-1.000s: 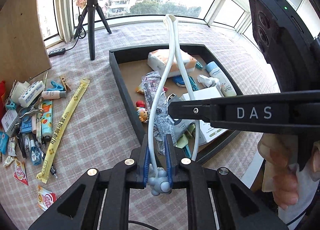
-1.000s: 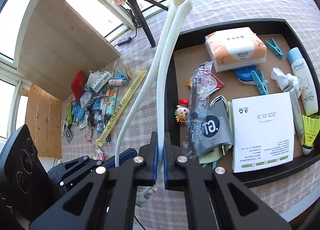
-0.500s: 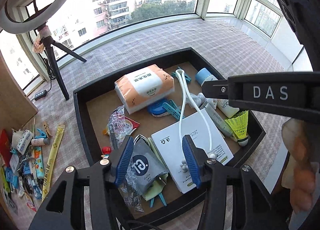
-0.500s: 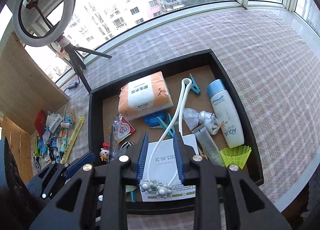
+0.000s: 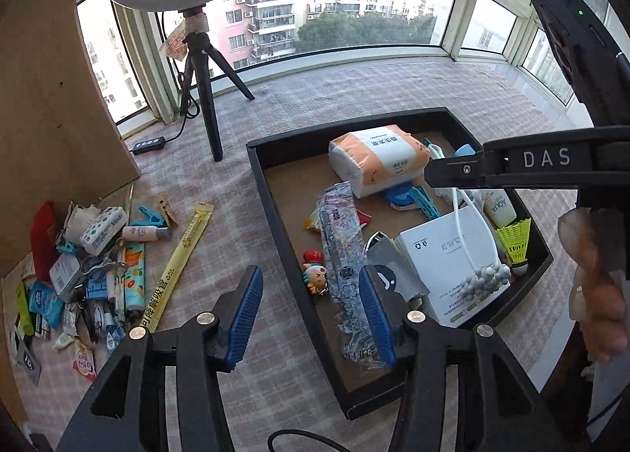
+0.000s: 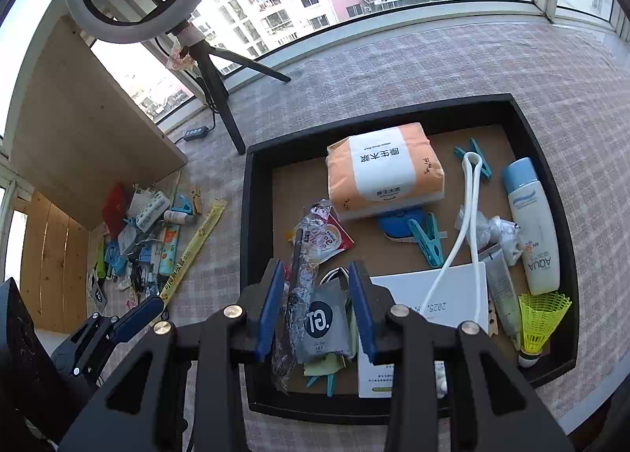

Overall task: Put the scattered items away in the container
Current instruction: 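Carry the massager cable into the tray and open the left gripper, then move the left gripper to the coffee-mate sachet while the right reaches the yellow straw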

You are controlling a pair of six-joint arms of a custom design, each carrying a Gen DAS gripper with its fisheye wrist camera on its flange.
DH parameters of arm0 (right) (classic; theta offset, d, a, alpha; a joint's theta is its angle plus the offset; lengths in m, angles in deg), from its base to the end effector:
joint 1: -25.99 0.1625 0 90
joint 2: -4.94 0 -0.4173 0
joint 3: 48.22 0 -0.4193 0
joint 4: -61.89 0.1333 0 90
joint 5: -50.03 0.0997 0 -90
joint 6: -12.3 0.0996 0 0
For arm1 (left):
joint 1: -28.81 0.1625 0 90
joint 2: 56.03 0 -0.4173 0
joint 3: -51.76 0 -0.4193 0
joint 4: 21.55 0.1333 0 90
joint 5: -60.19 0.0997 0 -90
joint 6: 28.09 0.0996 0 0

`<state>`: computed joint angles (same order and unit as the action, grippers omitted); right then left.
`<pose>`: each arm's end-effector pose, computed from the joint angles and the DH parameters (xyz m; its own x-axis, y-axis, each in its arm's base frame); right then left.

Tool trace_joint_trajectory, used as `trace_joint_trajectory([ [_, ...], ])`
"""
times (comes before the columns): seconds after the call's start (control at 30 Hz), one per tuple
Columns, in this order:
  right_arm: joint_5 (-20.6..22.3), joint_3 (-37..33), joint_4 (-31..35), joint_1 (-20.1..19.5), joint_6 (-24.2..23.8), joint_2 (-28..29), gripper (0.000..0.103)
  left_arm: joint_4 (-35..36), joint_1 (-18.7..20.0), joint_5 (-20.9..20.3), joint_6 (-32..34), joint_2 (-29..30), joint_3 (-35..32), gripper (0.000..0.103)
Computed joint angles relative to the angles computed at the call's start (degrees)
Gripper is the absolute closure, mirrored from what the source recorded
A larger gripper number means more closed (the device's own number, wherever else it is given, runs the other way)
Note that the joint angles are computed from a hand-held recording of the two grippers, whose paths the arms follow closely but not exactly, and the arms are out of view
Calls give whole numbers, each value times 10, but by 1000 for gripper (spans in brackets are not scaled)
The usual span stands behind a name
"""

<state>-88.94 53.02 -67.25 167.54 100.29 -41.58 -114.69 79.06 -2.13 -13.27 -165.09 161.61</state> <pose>0.5122 -0.3324 0.0332 -0.7627 0.5762 0.2939 0.2229 0.6607 -0.7168 -0.1089 -0.4118 0.4671 -0.5066 0.7298 -0.4592 0.7949 0.6015 0.0791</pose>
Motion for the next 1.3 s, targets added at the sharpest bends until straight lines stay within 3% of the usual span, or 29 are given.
trace_joint_trajectory([
  [0.13, 21, -58, -42, -14, -88, 55, 66, -4, 61, 43, 39, -1, -34, 54],
  [0.33, 64, -168, -52, -40, -184, 144, 65, -18, 164, 92, 83, 19, -96, 54],
  [0.53, 100, -287, -11, -65, -229, 234, 64, -11, 239, 104, 121, 39, -137, 53],
  [0.6, 111, -324, 2, -74, -235, 261, 64, -5, 258, 104, 132, 46, -145, 48],
  [0.77, 134, -397, 44, -98, -224, 314, 57, -4, 283, 108, 161, 60, -147, 47],
  [0.93, 165, -415, 35, -117, -207, 334, 56, -5, 293, 118, 182, 73, -141, 46],
  [1.13, 166, -442, 65, -122, -209, 354, 56, -5, 294, 135, 202, 74, -116, 46],
  [1.3, 169, -451, 80, -121, -211, 358, 55, 5, 294, 117, 194, 69, -110, 47],
])
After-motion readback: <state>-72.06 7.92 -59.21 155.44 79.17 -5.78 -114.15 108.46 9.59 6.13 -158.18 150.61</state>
